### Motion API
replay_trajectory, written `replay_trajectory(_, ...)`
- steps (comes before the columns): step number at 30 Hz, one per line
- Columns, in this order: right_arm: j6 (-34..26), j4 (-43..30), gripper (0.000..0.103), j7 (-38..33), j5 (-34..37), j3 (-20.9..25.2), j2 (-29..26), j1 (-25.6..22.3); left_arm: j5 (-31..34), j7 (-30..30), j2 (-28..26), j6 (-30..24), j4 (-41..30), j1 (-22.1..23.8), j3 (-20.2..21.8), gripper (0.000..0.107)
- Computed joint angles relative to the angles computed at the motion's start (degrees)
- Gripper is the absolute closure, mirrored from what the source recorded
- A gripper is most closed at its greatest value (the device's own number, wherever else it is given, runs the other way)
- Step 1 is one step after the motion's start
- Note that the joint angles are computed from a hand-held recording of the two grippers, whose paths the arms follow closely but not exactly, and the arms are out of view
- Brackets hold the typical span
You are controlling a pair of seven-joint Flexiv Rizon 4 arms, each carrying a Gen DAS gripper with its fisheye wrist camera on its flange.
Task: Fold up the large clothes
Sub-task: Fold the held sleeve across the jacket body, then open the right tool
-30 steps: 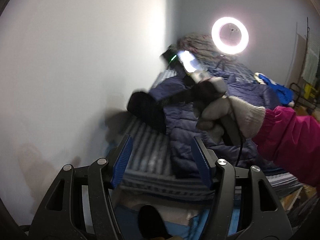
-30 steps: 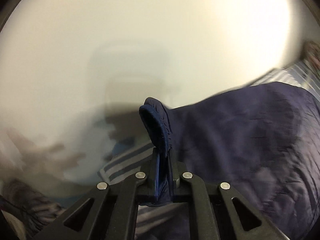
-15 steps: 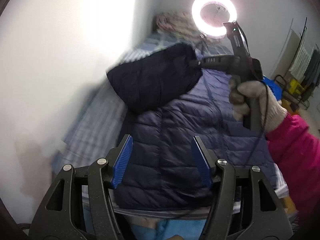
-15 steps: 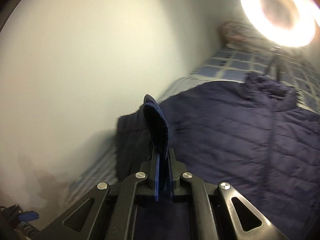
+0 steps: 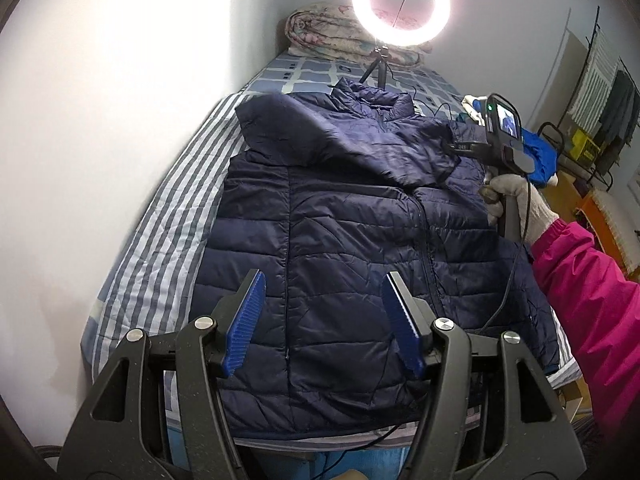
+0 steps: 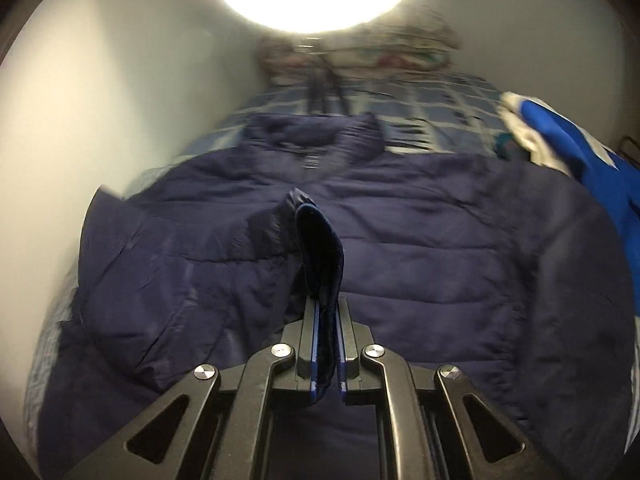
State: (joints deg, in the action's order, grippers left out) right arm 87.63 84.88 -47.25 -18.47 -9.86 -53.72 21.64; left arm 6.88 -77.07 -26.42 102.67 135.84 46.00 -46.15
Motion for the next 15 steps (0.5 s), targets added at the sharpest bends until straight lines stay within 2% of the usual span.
replay_trajectory(2, 0.9, 1.3, 0.099, 2.4, 1.0, -3.4, -0.1, 1.5, 0.0, 0.0, 0.1, 0.8, -0.4, -1.7, 1.7, 0.044)
replay_trajectory(9, -0.3, -1.7, 0.099, 2.7, 0.6, -2.3, -1.8, -0.8, 0.2, -0.3, 0.5, 0.6, -1.0, -3.4, 3.7, 0.044)
replay_trajectory(15, -8.7, -6.9, 0.098, 3.1, -0.9, 0.0, -4.6, -2.2, 0.1, -0.4, 0.8, 1.2, -0.7, -3.1, 3.5, 0.044)
